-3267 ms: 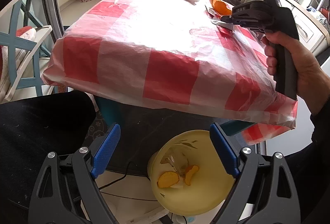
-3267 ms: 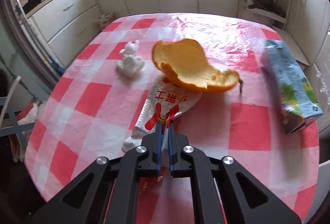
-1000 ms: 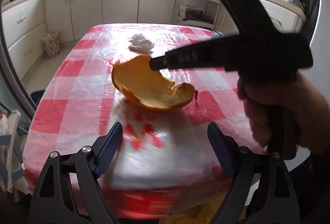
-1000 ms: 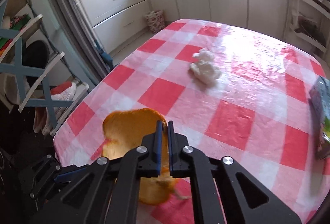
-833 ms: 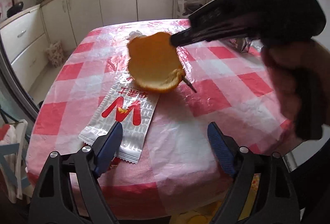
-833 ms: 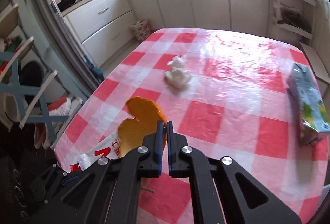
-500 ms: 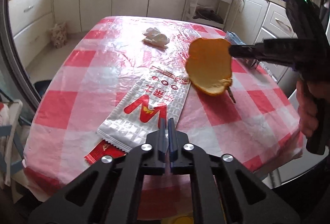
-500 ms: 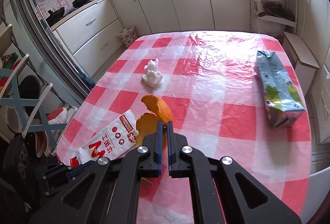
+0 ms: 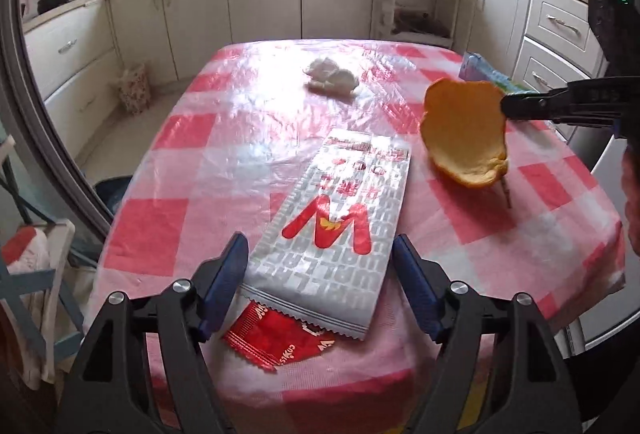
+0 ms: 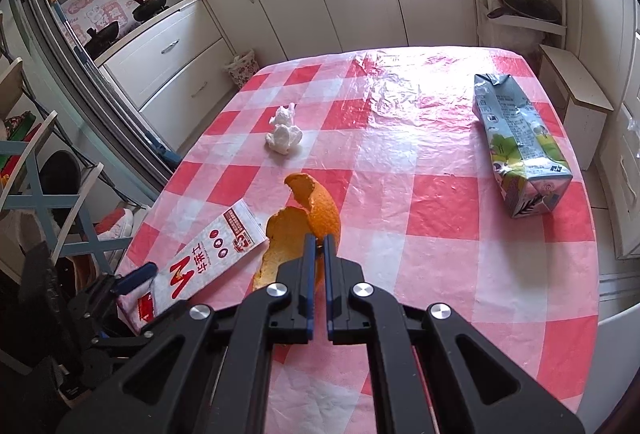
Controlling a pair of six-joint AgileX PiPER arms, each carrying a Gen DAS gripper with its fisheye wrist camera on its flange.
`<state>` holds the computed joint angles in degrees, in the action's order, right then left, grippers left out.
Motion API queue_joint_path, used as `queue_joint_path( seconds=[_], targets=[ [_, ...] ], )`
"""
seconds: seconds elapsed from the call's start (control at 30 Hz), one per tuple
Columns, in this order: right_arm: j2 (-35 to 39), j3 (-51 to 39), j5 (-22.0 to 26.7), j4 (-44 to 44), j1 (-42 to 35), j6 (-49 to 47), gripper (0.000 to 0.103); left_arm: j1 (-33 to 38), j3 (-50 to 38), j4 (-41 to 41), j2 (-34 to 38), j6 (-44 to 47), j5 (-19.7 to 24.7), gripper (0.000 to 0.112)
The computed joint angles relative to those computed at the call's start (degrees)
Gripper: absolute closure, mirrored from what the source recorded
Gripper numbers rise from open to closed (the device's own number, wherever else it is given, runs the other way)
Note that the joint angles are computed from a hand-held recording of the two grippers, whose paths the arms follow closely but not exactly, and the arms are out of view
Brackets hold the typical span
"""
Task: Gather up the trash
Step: 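Grasp the orange peel with the right tool while the left tool holds the wrapper, then lower the wrapper and peel into the yellow bucket and open both tools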
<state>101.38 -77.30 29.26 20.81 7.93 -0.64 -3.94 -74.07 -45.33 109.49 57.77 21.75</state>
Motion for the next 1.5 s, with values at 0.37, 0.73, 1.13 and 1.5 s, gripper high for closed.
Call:
queue_joint_path(
  seconds=[0.37,0.73,1.13,1.5],
  targets=[
    [-1.46,0.1,0.09,-1.65,0.74,1.02,0.098,3.72,-3.88,-2.5,0.9,-2.71,10.0,0.108],
    [-8.63,5.01,-0.81,-8.17,3.98,6.88,0.098,6.89,8.4,-8.25,-10.69,4.43,15.37,0.108],
    [-25.34,23.19,-6.55,-26.31,14.89,33.61,0.098,7.3,27.58,-3.49,-27.15,9.29,19.66,0.108],
    [-27.42,31.04,1.02,-46.37,35.65,64.13,0.098,0.74,32.94,13.23,-29.27,-2.13,22.75,0.092]
  ],
)
